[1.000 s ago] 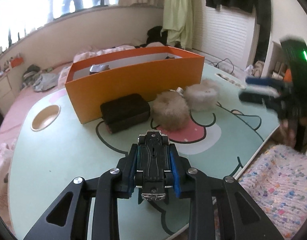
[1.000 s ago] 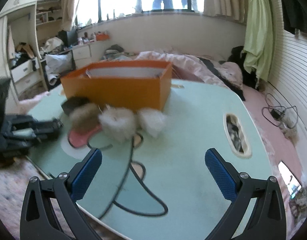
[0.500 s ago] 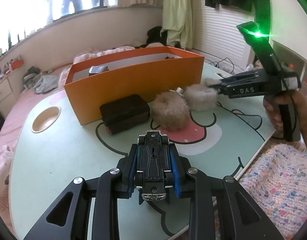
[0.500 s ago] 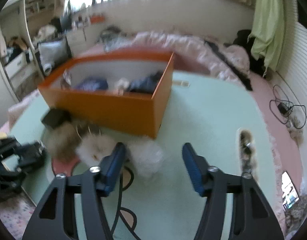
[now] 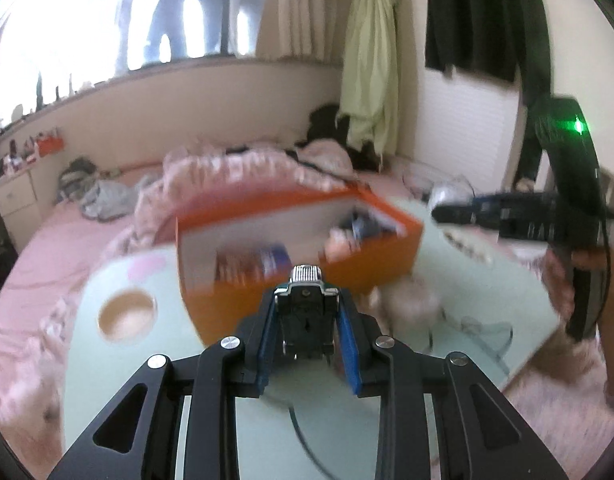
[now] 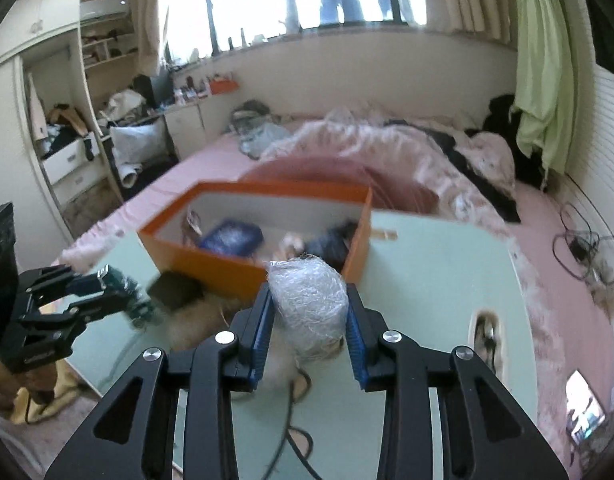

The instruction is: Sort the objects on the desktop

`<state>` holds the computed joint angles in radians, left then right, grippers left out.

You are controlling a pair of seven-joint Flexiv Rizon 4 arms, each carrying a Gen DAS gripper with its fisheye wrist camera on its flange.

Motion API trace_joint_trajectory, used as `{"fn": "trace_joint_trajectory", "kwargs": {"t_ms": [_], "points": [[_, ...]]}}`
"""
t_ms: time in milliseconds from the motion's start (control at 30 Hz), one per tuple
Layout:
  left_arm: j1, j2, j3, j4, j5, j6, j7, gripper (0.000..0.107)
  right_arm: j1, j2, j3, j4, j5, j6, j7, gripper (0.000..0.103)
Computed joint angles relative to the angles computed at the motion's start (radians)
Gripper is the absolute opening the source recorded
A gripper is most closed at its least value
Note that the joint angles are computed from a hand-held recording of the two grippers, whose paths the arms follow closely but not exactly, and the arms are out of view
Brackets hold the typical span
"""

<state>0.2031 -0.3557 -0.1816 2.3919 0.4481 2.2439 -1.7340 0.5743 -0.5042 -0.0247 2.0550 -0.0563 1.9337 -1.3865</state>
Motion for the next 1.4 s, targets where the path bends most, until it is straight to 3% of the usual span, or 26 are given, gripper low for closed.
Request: {"fn": "trace_joint_trajectory", "kwargs": {"t_ms": [100, 300, 333, 400, 500, 567, 633, 767, 900, 1033, 1133, 1200, 1333, 1400], "points": [[0.006, 0.002, -0.019, -0.063, -0.016, -0.026, -0.017, 0.027, 0.082, -0.012, -0.083, -0.046, 0.024, -0.016, -0.019, 0.035], [0.062, -0.066, -0.133, -0.215, -0.047, -0.182, -0.055, 0.027, 0.015, -0.074, -0.010, -0.195, -0.050, -0.105, 0.031, 0.035], [0.054, -0.082, -0.142, -0.240, -0.079, -0.230, -0.047, 0.027, 0.037, -0.096, -0.037, -0.225, -0.049, -0.118, 0.051, 0.035], [0.047, -0.104, -0.152, -0.245, -0.128, -0.227, -0.040, 0.030, 0.079, -0.128, -0.091, -0.260, -0.040, -0.124, 0.090, 0.036], [0.058, -0.110, -0.166, -0.217, -0.154, -0.189, -0.047, 0.054, 0.051, -0.159, -0.065, -0.295, -0.055, -0.140, 0.139, 0.041], [0.092, -0.107, -0.188, -0.189, -0.121, -0.155, -0.060, 0.080, 0.131, -0.157, -0.161, -0.262, -0.008, -0.109, 0.189, 0.059], [0.057, -0.090, -0.140, -0.162, -0.132, -0.129, -0.052, 0.088, 0.182, -0.150, -0.219, -0.227, 0.029, -0.067, 0.203, 0.073], [0.041, -0.036, -0.109, -0.109, -0.122, -0.170, -0.037, 0.092, 0.249, -0.118, -0.273, -0.151, 0.104, 0.004, 0.157, 0.075], [0.189, 0.008, -0.237, -0.027, -0.032, -0.220, -0.062, 0.093, 0.261, -0.068, -0.250, -0.080, 0.119, 0.003, 0.081, 0.075], [0.193, 0.033, -0.219, 0.069, -0.030, -0.207, -0.054, 0.093, 0.286, -0.033, -0.240, 0.002, 0.134, -0.009, 0.017, 0.075], [0.119, 0.023, -0.147, 0.097, -0.077, -0.190, -0.042, 0.093, 0.274, -0.004, -0.202, 0.054, 0.129, -0.051, 0.010, 0.075], [0.086, 0.019, -0.134, 0.082, -0.114, -0.254, -0.031, 0.093, 0.260, 0.004, -0.176, 0.081, 0.122, -0.056, 0.020, 0.075], [0.032, -0.009, -0.104, 0.062, -0.165, -0.309, -0.024, 0.093, 0.404, -0.013, -0.325, 0.116, 0.158, -0.071, 0.019, 0.075], [-0.055, -0.013, -0.038, 0.071, -0.243, -0.289, 0.039, 0.094, 0.459, -0.028, -0.388, 0.123, 0.166, -0.086, 0.024, 0.075]]}}
